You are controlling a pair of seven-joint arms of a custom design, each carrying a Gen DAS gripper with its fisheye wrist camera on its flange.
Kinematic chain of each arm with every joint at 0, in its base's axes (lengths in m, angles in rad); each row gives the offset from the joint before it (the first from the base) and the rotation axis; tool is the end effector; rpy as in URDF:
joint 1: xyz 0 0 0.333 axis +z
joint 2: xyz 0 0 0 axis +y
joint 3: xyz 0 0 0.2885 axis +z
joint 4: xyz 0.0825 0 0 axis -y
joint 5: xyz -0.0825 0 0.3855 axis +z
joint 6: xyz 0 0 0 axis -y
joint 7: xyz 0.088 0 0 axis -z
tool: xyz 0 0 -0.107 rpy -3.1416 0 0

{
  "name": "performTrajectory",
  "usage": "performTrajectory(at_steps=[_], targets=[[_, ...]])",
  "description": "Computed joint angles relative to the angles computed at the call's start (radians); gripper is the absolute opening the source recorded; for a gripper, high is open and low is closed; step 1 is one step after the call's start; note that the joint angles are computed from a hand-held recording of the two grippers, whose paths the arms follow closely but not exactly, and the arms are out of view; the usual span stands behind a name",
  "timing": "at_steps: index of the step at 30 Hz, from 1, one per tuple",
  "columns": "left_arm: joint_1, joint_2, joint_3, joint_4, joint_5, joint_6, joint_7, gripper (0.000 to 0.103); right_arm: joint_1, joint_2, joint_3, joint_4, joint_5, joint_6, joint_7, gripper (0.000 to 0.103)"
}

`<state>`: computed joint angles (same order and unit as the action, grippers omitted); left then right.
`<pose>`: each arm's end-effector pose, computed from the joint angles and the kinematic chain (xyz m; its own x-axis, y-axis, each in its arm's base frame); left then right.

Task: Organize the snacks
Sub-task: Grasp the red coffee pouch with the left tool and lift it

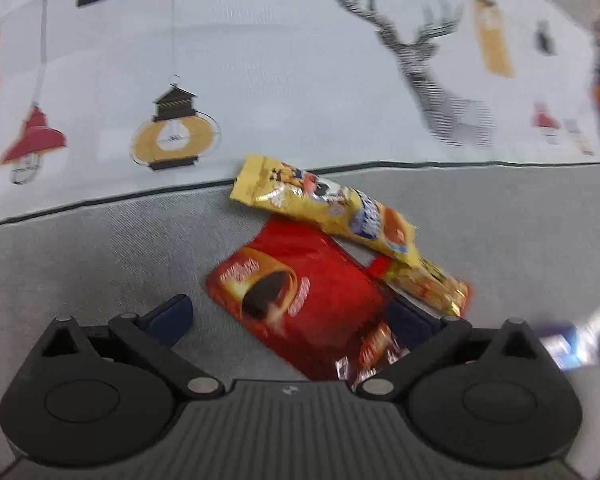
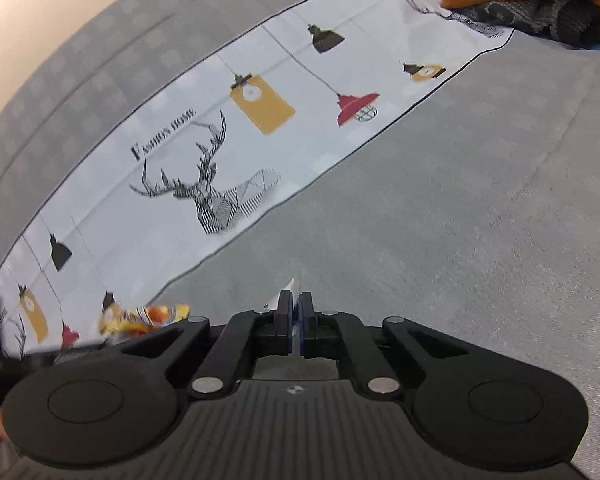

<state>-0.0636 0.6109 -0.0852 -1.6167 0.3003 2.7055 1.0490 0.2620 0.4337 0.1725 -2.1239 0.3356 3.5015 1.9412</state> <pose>0.7073 -0.1070 0.2979 0.1435 -0.9880 0.0575 -0.8656 -0.1535 -0.4766 0.5725 0.2149 0.2895 -0.1128 -0.8534 -0.5088 -0.6429 0.4532 -0.6175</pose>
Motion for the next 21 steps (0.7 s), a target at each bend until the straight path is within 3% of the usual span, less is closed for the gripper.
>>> performTrajectory(at_steps=[2, 5, 7, 8, 9, 10, 11, 13, 15, 16, 17, 19, 21], targets=[[-0.064, 0.037, 0.052, 0.071, 0.048, -0.056, -0.090, 0.103, -0.016, 0.000, 0.012, -0.004, -0.015, -0.010, 0.005, 0.006], [-0.088, 0.048, 0.084, 0.079, 0.102, -0.044, -0.169, 0.097, -0.029, 0.008, 0.020, 0.005, -0.019, -0.033, 0.018, 0.007], [-0.062, 0.011, 0.070, 0.020, 0.129, 0.007, -0.141, 0.079, -0.047, 0.020, 0.035, 0.020, -0.027, -0.051, 0.029, 0.007], [-0.014, -0.023, 0.031, -0.033, 0.108, 0.046, -0.077, 0.074, -0.060, 0.027, 0.047, 0.027, -0.036, -0.054, 0.034, 0.007], [0.045, -0.054, -0.017, -0.082, 0.065, 0.072, 0.000, 0.061, -0.073, 0.035, 0.060, 0.035, -0.049, -0.057, 0.035, 0.007], [0.088, -0.085, -0.048, -0.121, 0.024, 0.079, 0.060, 0.042, -0.089, 0.042, 0.076, 0.045, -0.068, -0.060, 0.034, 0.007], [0.117, -0.107, -0.068, -0.147, -0.012, 0.069, 0.106, 0.036, -0.111, 0.052, 0.099, 0.054, -0.090, -0.061, 0.035, 0.007], [0.185, -0.151, -0.116, -0.189, -0.117, 0.014, 0.213, 0.007, -0.154, 0.075, 0.146, 0.079, -0.135, -0.068, 0.038, 0.007], [0.302, -0.168, -0.221, -0.223, -0.359, 0.010, 0.358, 0.011, -0.181, 0.098, 0.180, 0.105, -0.163, -0.085, 0.039, 0.007], [0.329, -0.174, -0.245, -0.229, -0.426, -0.001, 0.372, 0.022, -0.167, 0.101, 0.170, 0.115, -0.158, -0.095, 0.036, 0.007], [0.324, -0.180, -0.239, -0.230, -0.468, -0.008, 0.352, 0.033, -0.162, 0.105, 0.168, 0.124, -0.154, -0.108, 0.031, 0.007], [0.287, -0.192, -0.212, -0.243, -0.504, 0.041, 0.317, 0.084, -0.146, 0.101, 0.154, 0.128, -0.130, -0.132, 0.027, 0.008], [0.184, -0.193, -0.124, -0.238, -0.417, 0.093, 0.223, 0.103, -0.161, 0.090, 0.168, 0.111, -0.110, -0.141, 0.024, 0.008]])
